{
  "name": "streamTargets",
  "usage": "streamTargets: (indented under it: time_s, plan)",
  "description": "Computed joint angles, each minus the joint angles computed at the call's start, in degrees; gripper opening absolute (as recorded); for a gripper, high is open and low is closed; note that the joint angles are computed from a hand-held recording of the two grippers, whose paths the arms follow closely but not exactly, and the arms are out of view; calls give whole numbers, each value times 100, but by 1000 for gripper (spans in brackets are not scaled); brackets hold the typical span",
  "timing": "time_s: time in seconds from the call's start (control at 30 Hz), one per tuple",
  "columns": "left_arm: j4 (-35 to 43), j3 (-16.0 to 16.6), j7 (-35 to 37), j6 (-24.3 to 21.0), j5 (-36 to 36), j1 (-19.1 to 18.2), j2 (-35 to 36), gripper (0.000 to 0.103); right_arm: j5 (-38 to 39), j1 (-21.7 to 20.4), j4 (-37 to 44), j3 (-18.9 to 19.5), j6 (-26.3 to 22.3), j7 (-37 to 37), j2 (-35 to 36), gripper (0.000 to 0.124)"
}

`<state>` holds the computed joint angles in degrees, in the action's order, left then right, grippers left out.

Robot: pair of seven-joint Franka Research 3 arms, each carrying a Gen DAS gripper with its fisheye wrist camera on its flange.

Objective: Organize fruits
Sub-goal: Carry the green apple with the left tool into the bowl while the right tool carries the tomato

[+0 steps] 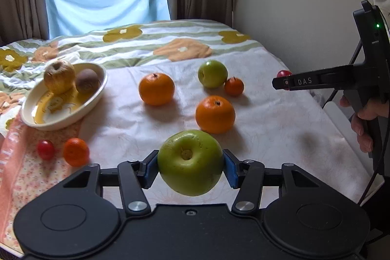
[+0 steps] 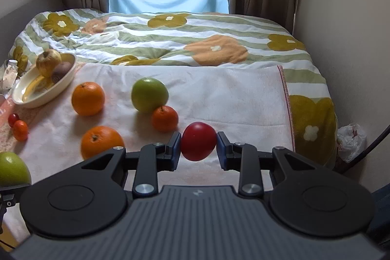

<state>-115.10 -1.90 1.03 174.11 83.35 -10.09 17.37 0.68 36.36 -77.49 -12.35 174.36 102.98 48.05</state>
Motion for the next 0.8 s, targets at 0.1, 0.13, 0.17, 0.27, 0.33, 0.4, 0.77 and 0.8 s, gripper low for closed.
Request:
streamTargets:
  time_s: [0.1, 0.13, 0.17, 0.27, 0.33, 0.4, 0.77, 0.8]
  plan:
    - [-152, 0, -222, -139, 145, -3, -259, 58, 6, 88, -210, -19, -20, 50, -242, 45]
    - [-204, -20, -305, -186, 171, 20, -347, 58, -6, 118, -270, -25, -33, 65, -317, 45]
    - [-263, -35, -410, -204, 235, 55, -441, 58, -23, 151, -325, -35, -44, 85, -389, 45]
    - [-407, -108, -670, -318, 446, 180, -700, 58, -83, 229, -454, -21, -85, 146, -592, 45]
    - [-488, -156, -803, -362, 568, 291, -855, 58, -153, 324, -482, -68, -114, 226, -677, 45]
    - [-554, -197, -909, -391, 689, 413, -997, 58, -215, 387, -475, -66, -143, 301, -736, 45]
    - [-481, -88, -428, 46, 554, 1091, -1098, 58, -645, 581, 777, 174, -864, 788, -304, 45]
    - [-434, -58, -378, 107, 571, 1144, -1059, 58, -688, 589, 1030, 192, -978, 832, -162, 45]
